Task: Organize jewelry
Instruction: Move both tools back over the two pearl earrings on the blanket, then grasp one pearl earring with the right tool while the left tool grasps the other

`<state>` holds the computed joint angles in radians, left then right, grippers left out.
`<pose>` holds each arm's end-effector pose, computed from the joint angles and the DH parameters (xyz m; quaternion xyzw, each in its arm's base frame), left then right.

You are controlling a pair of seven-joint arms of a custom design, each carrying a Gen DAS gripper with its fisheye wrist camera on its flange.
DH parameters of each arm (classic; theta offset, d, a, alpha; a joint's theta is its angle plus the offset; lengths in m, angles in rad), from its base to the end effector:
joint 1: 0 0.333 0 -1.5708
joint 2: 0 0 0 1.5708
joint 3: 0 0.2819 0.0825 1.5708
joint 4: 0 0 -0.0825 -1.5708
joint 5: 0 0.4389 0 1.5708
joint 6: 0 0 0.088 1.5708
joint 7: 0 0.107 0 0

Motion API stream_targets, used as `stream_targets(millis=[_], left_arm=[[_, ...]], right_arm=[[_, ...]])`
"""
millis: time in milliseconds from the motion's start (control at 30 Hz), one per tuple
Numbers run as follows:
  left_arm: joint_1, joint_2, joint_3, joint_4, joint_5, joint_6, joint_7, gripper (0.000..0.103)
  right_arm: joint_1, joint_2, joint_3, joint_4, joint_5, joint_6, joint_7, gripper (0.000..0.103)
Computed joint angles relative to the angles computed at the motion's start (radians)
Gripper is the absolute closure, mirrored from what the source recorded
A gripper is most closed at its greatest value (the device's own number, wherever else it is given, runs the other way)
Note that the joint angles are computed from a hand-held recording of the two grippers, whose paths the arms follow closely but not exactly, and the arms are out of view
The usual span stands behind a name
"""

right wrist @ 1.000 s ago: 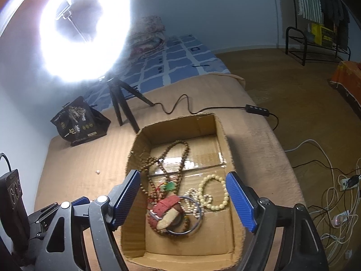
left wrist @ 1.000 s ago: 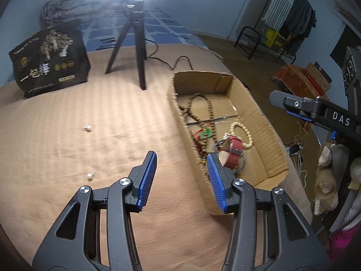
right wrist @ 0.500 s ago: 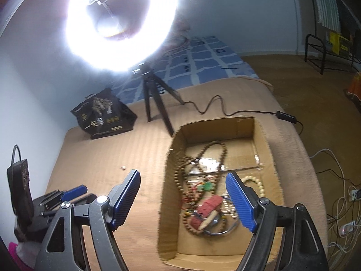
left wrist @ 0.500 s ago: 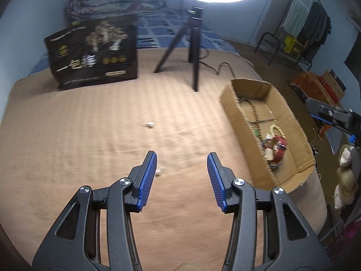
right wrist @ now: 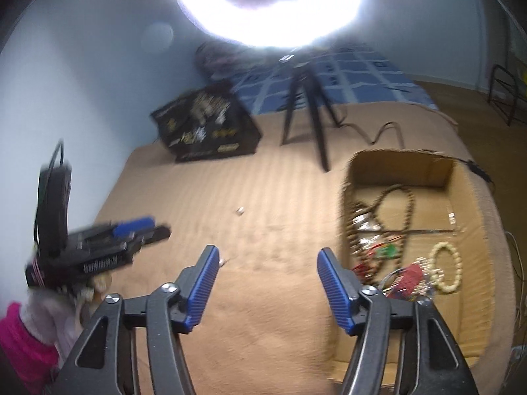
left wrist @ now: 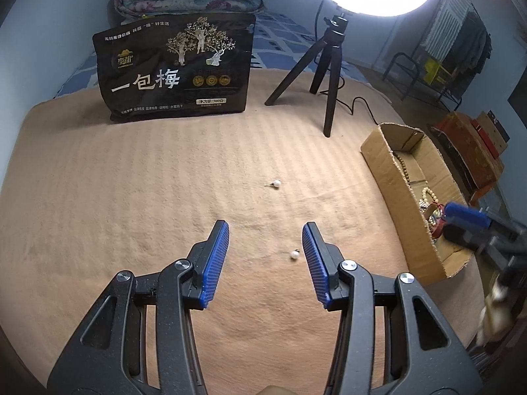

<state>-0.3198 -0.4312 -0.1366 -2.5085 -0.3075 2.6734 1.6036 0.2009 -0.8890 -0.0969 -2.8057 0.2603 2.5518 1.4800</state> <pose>0.4650 -0.2179 0.4409 -0.5803 0.7563 -0.2872 0.0936 0.4064 0.0434 0.4676 -0.6781 0.6542 -0.1109 0.3159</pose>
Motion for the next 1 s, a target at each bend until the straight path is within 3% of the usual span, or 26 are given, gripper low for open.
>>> stream_targets(millis=[233,600,767,1000], left_arm=[[-0.004,0.054,0.031,0.025,-0.046,-0.001,0.089,0.056],[0.021,0.165,0.038,0.093,-0.160,0.008,0.228,0.056],[0.039,0.208,0.026,0.118,-0.193,0.011,0.274,0.056],[0.053,0.252,0.011,0.149,-0.251,0.009,0.336,0.056]], right_arm=[[0.075,0.088,0.009,-0.016,0.017,0.029,-0.038,0.063],[0.169,0.275,-0.010,0.026,0.107,0.168,-0.137,0.076],[0.189,0.355,0.003,0.061,0.125,0.208,-0.166,0.081],[0.167,0.423,0.040,0.094,0.104,0.249,-0.130,0.083]])
